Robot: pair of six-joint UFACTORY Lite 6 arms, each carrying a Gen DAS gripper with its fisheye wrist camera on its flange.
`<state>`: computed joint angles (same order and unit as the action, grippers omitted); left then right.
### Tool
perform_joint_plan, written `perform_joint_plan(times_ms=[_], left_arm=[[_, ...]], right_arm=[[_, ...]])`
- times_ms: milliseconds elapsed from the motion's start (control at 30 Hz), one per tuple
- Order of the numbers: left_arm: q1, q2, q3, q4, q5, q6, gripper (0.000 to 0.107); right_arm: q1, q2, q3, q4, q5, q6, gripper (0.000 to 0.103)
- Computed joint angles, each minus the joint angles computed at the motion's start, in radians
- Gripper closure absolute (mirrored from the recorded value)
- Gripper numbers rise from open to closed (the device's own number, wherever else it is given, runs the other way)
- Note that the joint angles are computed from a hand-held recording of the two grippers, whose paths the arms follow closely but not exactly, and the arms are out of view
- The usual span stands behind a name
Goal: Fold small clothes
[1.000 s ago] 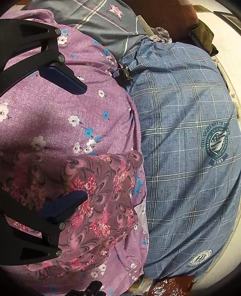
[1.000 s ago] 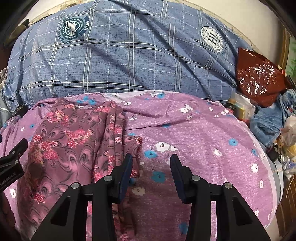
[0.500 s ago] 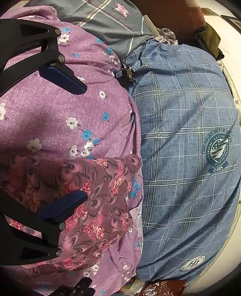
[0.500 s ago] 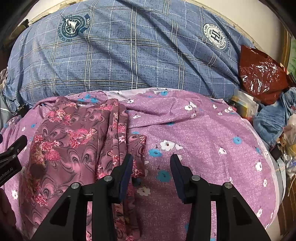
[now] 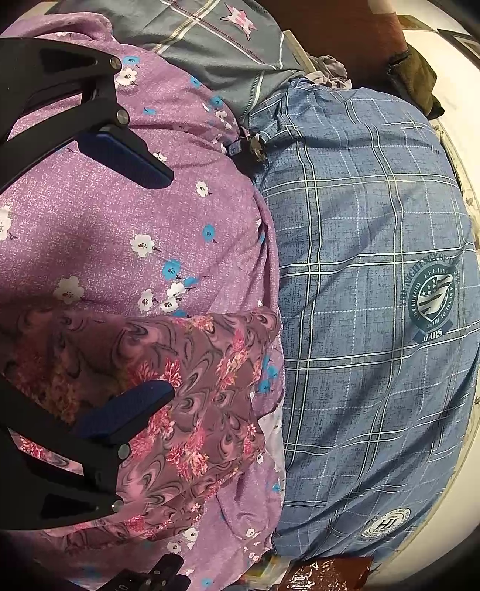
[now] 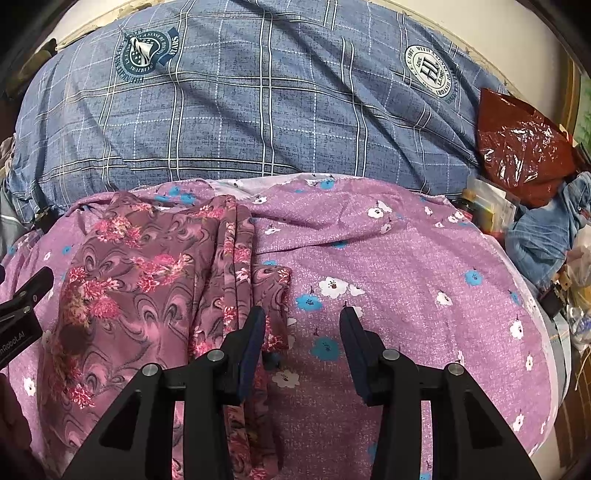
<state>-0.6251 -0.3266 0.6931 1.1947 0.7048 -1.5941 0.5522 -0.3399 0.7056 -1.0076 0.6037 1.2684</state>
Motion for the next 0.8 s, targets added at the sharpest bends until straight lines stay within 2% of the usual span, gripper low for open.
perform_joint_plan(times_ms=[467, 633, 800], left_arm=[[0.027, -0.036, -0.037, 0.017, 0.028, 0.036, 0.004], [0.069, -0.069, -0.053, 0.003, -0.004, 0.069, 0.004], [0.094, -0.051, -0.045, -0.073, -0.085, 0.166, 0.004]], right_arm=[[-0.024, -0.021, -0.018, 0.050, -0.041, -0.043, 0.060], [0.011, 0.004, 0.001, 0.064, -0.060, -0.034, 0.060], [0.071, 0.049, 0.025, 0.038, -0.068, 0.010, 0.060]])
